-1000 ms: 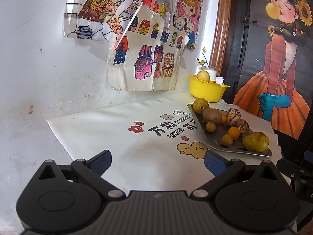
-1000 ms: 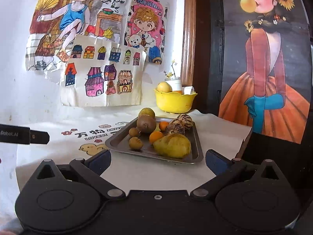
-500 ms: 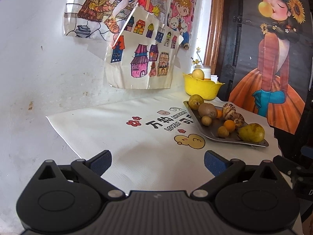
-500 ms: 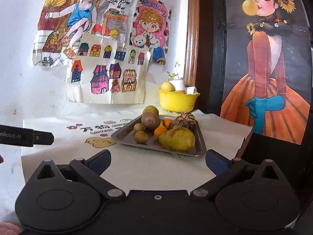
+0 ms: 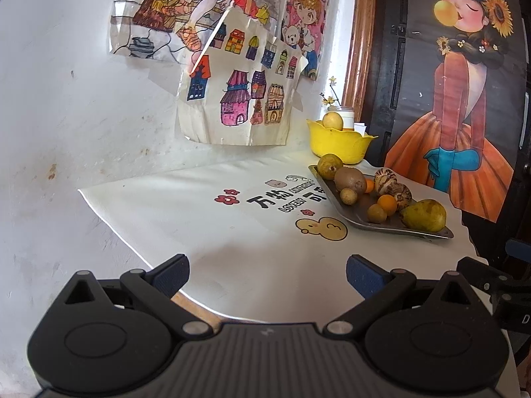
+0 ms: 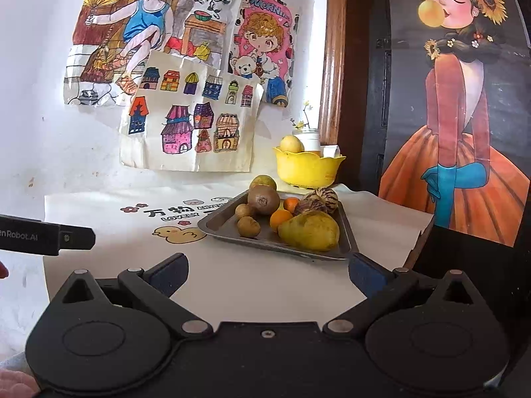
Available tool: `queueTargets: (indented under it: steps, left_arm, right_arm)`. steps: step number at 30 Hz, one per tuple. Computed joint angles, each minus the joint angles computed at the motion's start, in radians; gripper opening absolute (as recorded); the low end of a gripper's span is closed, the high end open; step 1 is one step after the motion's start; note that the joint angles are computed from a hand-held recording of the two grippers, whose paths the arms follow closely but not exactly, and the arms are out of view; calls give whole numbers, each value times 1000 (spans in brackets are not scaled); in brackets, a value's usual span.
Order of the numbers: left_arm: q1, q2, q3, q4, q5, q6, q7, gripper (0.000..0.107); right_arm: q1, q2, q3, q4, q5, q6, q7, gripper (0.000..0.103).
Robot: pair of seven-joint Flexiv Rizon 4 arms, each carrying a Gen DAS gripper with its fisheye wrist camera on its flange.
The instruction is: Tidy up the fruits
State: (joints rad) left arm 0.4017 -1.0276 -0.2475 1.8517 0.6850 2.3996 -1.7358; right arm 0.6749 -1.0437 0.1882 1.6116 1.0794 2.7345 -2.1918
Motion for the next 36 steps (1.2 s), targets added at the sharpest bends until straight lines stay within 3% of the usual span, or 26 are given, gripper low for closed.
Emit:
queueTargets:
  steps: [36]
  left_arm:
    - [16,-2,-15,3,11,-20,-19,103]
  right_arm:
    - [1,2,-2,-2,8,-18,-14,102]
